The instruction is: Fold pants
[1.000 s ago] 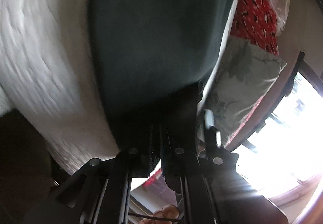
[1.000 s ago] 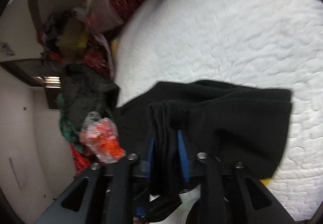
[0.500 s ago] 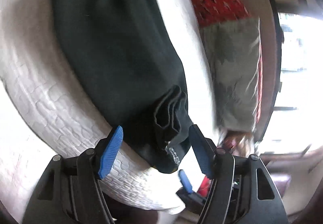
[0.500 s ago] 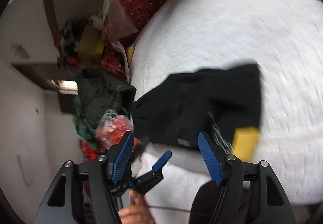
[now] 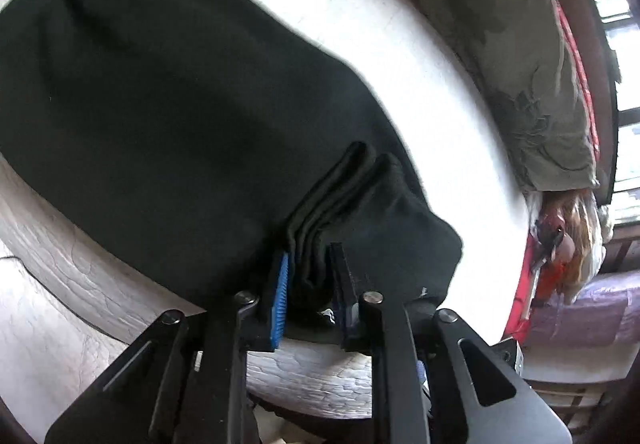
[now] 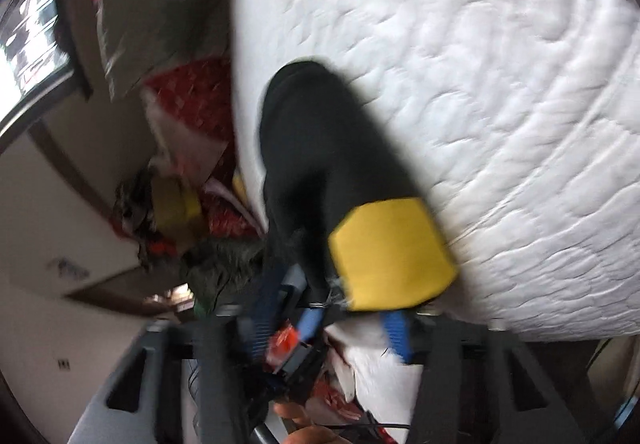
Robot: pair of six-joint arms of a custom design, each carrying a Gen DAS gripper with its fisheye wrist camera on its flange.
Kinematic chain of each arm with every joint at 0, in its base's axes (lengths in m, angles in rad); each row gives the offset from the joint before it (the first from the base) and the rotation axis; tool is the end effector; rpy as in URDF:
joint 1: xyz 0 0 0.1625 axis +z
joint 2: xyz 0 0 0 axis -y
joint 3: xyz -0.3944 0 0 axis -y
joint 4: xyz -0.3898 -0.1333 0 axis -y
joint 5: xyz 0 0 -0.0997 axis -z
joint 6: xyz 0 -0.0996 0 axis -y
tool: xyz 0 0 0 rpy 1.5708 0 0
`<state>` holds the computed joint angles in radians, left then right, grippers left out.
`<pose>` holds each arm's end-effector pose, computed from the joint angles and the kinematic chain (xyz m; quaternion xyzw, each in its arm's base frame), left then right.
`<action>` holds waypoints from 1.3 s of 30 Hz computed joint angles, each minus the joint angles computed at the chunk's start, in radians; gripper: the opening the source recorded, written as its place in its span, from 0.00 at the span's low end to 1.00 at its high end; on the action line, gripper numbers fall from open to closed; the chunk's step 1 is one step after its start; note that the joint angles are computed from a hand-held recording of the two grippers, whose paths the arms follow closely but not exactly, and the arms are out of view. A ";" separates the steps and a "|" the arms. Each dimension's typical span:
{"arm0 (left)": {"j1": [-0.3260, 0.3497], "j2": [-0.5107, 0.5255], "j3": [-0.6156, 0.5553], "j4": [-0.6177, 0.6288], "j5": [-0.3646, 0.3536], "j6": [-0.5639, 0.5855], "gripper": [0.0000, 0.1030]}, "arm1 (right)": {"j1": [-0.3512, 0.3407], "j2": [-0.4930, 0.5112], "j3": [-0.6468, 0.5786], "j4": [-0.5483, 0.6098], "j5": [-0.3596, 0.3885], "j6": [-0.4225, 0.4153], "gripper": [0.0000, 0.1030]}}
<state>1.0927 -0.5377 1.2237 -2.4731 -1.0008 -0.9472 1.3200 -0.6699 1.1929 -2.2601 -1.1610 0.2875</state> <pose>-0.1816 -0.7571 0.0571 -0.2512 0.9209 -0.2611 0.1438 -0.0211 -0.7794 0.1391 0.2432 0.9451 -0.0776 0.2042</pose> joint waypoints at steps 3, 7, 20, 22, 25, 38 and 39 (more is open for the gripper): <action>-0.014 0.017 -0.018 0.057 0.078 0.035 0.14 | 0.001 -0.033 0.021 -0.017 -0.012 -0.069 0.09; 0.001 0.037 -0.042 0.067 0.074 0.027 0.14 | -0.024 -0.035 0.015 0.015 -0.089 -0.087 0.09; -0.007 -0.052 0.007 -0.057 0.009 0.200 0.36 | 0.009 -0.054 -0.113 0.166 -0.043 -0.269 0.52; -0.008 0.006 -0.098 0.022 -0.001 0.229 0.36 | 0.030 -0.018 -0.164 0.120 -0.108 -0.286 0.55; -0.006 0.080 -0.221 0.139 -0.002 0.271 0.36 | 0.053 0.047 -0.247 0.124 -0.172 -0.292 0.55; 0.007 -0.013 -0.076 0.121 0.037 0.238 0.36 | 0.106 0.063 -0.222 0.015 -0.409 -0.439 0.35; 0.014 -0.058 -0.013 0.077 0.014 0.223 0.36 | 0.114 0.058 -0.216 0.009 -0.401 -0.452 0.35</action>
<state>1.1071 -0.5960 1.2112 -2.3963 -0.9864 -0.7241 1.4336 -0.6122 0.9770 -2.2515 -1.5618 -0.1643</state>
